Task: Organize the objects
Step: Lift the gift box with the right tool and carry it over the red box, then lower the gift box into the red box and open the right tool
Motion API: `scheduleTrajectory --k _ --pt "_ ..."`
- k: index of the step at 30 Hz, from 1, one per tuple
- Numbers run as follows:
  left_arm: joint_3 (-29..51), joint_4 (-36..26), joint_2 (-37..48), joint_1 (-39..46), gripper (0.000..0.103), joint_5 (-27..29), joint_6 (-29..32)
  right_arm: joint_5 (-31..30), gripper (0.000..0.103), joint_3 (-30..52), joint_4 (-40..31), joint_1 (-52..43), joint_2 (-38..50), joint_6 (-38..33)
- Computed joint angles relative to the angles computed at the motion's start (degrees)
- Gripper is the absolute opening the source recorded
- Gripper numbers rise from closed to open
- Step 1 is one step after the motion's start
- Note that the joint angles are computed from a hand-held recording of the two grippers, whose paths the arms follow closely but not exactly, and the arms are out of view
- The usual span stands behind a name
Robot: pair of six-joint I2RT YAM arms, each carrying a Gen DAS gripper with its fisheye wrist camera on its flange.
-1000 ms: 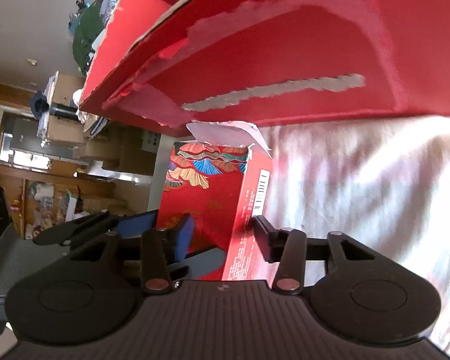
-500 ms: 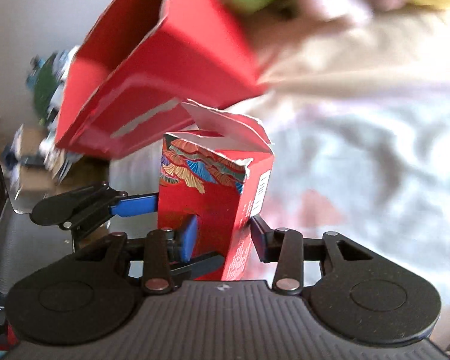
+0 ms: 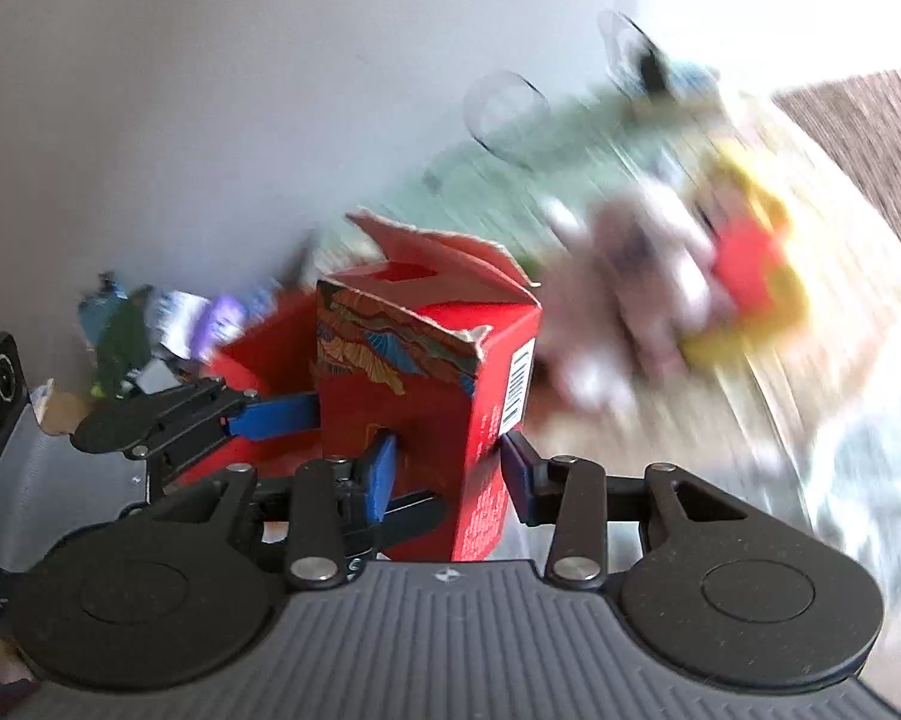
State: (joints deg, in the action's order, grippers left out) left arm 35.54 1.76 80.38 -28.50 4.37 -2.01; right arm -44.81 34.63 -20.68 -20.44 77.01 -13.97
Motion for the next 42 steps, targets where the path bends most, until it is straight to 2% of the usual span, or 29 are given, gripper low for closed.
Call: scheduleTrajectory --k 1,4,7,12,15,20,23,27,31,33,35,36,39,42 --pt "-0.1 -0.6 -1.5 1.7 0.074 -0.5 0.6 0.7 0.042 0.2 3.8 4.1 -0.3 3.7" --pt "-0.4 -2.8 -5.8 7.9 0.074 -0.9 2.5 2.3 0.042 3.6 12.0 12.8 4.3 8.9" --pt "-1.2 -3.4 -7.3 14.7 0.074 -1.4 4.2 3.2 0.042 8.9 17.8 20.7 13.0 12.3" --pt "-1.5 -3.1 -1.9 27.3 0.073 1.5 5.6 6.1 0.041 19.6 19.0 31.0 28.8 13.6" --pt "-0.7 -2.1 4.9 32.9 0.073 2.6 6.4 8.6 0.041 26.5 16.9 35.8 37.6 12.2" --pt "2.5 -0.2 17.1 36.2 0.074 0.1 6.6 11.4 0.042 37.7 9.0 41.4 49.1 9.5" --pt "2.5 0.6 20.3 38.4 0.073 -0.1 7.2 12.1 0.041 39.7 6.1 43.0 50.8 8.9" --pt "2.3 -0.2 20.9 40.7 0.074 0.6 8.3 11.8 0.042 46.5 0.6 44.1 54.9 9.8" --pt "1.8 -0.4 20.0 39.2 0.073 -1.6 8.4 10.6 0.040 53.0 -5.0 43.5 59.3 11.0" --pt "1.8 -0.9 19.5 39.5 0.072 -1.0 8.1 9.6 0.037 55.4 -8.8 42.9 61.3 12.1" --pt "1.3 -1.2 18.4 40.2 0.071 0.3 7.8 5.6 0.029 57.7 -13.0 42.0 63.5 11.9" --pt "1.1 -1.3 18.2 40.6 0.071 0.8 7.8 4.5 0.029 58.5 -14.5 41.9 64.3 11.9" --pt "0.9 -1.8 17.9 39.7 0.071 -0.8 7.8 5.4 0.029 57.2 -14.0 42.5 63.9 12.3" --pt "0.5 -1.2 18.3 38.1 0.071 -3.4 7.8 3.2 0.029 58.8 -16.2 42.3 65.7 12.7"
